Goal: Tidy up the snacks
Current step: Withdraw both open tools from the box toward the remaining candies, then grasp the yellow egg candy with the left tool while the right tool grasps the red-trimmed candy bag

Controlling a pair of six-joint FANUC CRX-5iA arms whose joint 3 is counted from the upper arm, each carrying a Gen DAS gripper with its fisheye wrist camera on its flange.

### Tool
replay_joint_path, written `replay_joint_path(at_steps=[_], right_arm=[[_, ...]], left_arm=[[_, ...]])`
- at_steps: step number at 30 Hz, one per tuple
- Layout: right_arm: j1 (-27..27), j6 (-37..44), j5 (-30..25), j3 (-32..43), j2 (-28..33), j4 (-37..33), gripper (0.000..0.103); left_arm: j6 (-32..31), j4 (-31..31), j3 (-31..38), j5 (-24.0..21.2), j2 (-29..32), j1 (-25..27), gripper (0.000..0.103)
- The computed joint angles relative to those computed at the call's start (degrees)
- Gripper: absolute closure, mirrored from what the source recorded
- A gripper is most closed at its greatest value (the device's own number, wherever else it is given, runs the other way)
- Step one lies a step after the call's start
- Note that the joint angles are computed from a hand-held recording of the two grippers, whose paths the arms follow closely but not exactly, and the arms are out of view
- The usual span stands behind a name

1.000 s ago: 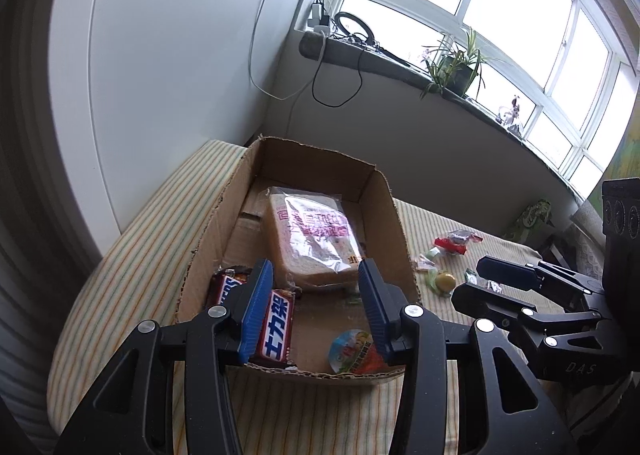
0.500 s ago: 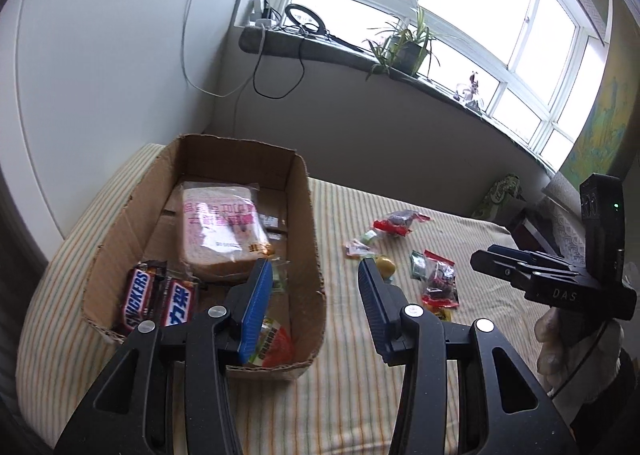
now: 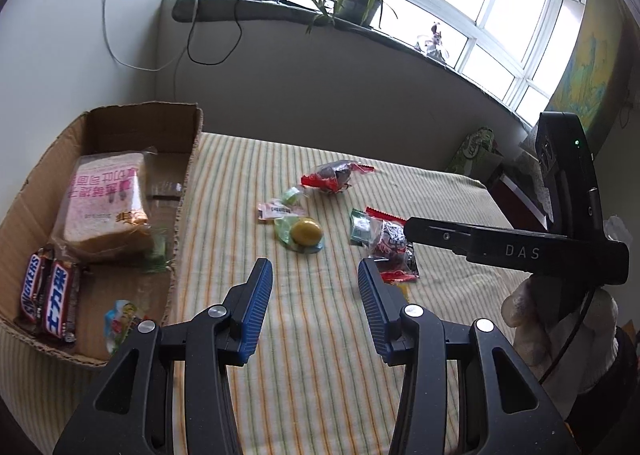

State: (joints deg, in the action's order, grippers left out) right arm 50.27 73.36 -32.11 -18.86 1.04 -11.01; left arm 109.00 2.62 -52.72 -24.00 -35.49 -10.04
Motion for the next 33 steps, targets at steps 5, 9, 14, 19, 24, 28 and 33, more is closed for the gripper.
replay_joint_path(at_steps=[5, 9, 14, 19, 24, 28, 33], right_arm=[[0.4, 0.1, -0.2, 0.6, 1.6, 0.9, 0.052], [0.0, 1.1, -1.1, 2.0, 3.5, 0.1, 0.052], [-0.7, 2.8, -2.3, 3.7, 5.6, -0.7, 0.057], [-0.7, 4.4, -2.5, 4.0, 6.5, -0.3, 0.058], [0.0, 2.7, -2.2, 2.9, 6.0, 3.1, 0.058], [-0.2, 3.7, -2.6, 3.2, 6.3, 2.6, 0.058], [0.5, 2.9, -2.0, 2.3, 6.2, 4.7, 0.059]], left_arm=[[4.0, -4.8, 3.2, 1.7, 5.9, -2.2, 0.064], [3.7, -5.1, 4.0, 3.0, 9.1, -1.8, 0.070], [1.2, -3.8, 4.5, 4.5, 12.0, -0.7, 0.072], [2.3, -6.2, 6.5, 4.4, 14.8, -1.0, 0.072], [5.2, -10.7, 9.5, 3.7, 18.1, -1.7, 0.072], [9.5, -15.8, 12.6, 1.9, 20.8, -3.4, 0.072], [3.3, -10.0, 11.5, 3.1, 22.4, -1.8, 0.077]])
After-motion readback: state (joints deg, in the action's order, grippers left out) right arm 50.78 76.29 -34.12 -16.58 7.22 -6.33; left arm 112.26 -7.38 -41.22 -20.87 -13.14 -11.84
